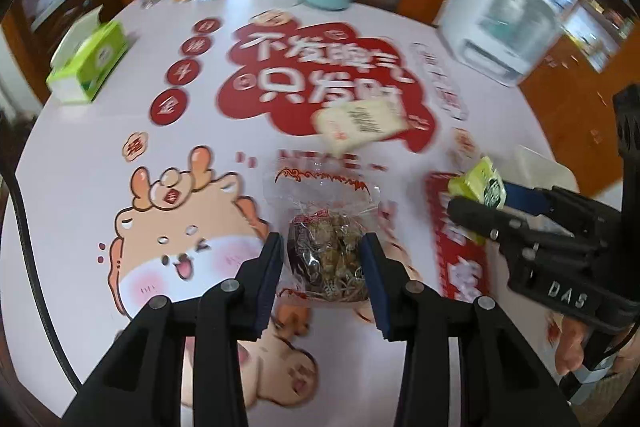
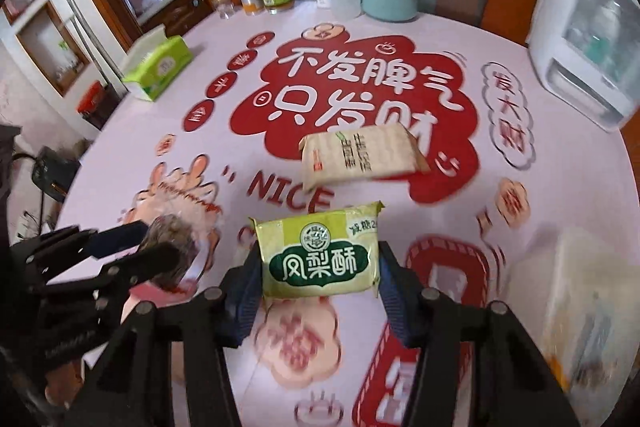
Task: Organize snacks
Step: 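Carry the nut bag and green packet over the white tray with both grippers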
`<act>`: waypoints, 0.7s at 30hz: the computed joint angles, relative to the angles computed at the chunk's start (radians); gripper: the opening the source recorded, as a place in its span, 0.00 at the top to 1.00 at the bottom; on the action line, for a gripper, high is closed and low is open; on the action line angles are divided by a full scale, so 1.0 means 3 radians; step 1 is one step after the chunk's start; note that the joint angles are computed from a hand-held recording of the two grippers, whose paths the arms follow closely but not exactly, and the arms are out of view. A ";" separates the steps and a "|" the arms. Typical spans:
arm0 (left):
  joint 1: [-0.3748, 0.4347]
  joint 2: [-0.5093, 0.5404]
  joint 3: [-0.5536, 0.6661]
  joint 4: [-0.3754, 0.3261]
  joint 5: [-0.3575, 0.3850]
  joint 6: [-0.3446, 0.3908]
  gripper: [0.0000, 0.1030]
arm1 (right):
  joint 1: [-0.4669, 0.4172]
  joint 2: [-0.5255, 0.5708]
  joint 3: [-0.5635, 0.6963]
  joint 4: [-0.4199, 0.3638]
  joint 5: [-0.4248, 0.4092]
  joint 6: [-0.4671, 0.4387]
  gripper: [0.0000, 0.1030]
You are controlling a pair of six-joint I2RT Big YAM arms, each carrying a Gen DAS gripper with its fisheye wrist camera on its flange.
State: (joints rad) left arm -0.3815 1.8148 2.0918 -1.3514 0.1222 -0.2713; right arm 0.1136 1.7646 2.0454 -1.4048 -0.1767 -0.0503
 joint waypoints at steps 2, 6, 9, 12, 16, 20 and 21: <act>-0.0111 -0.0100 -0.0021 -0.0016 0.0007 0.0041 0.63 | -0.0053 -0.0263 -0.0275 0.0062 -0.0030 -0.0021 0.48; -0.0346 -0.0214 0.0008 -0.0045 0.0011 0.0086 0.62 | -0.0202 -0.0725 -0.0724 0.0098 -0.0056 -0.0100 0.48; -0.0570 -0.0192 0.0166 -0.0099 -0.0003 0.0090 0.62 | -0.0379 -0.1045 -0.1000 0.0107 -0.0084 -0.0144 0.48; -0.0760 -0.0078 0.0418 -0.0169 -0.0006 0.0073 0.62 | -0.0624 -0.1290 -0.1175 0.0095 -0.0074 -0.0188 0.48; -0.1020 0.0177 0.0879 -0.0273 -0.0049 0.0034 0.62 | -0.0989 -0.1450 -0.1237 0.0064 -0.0076 -0.0287 0.48; -0.1233 0.0502 0.1417 -0.0404 -0.0077 -0.0017 0.62 | -0.1328 -0.1561 -0.1287 0.0072 -0.0086 -0.0398 0.48; -0.1292 0.0641 0.1652 -0.0479 -0.0100 -0.0030 0.62 | -0.1426 -0.1583 -0.1299 0.0078 -0.0085 -0.0438 0.48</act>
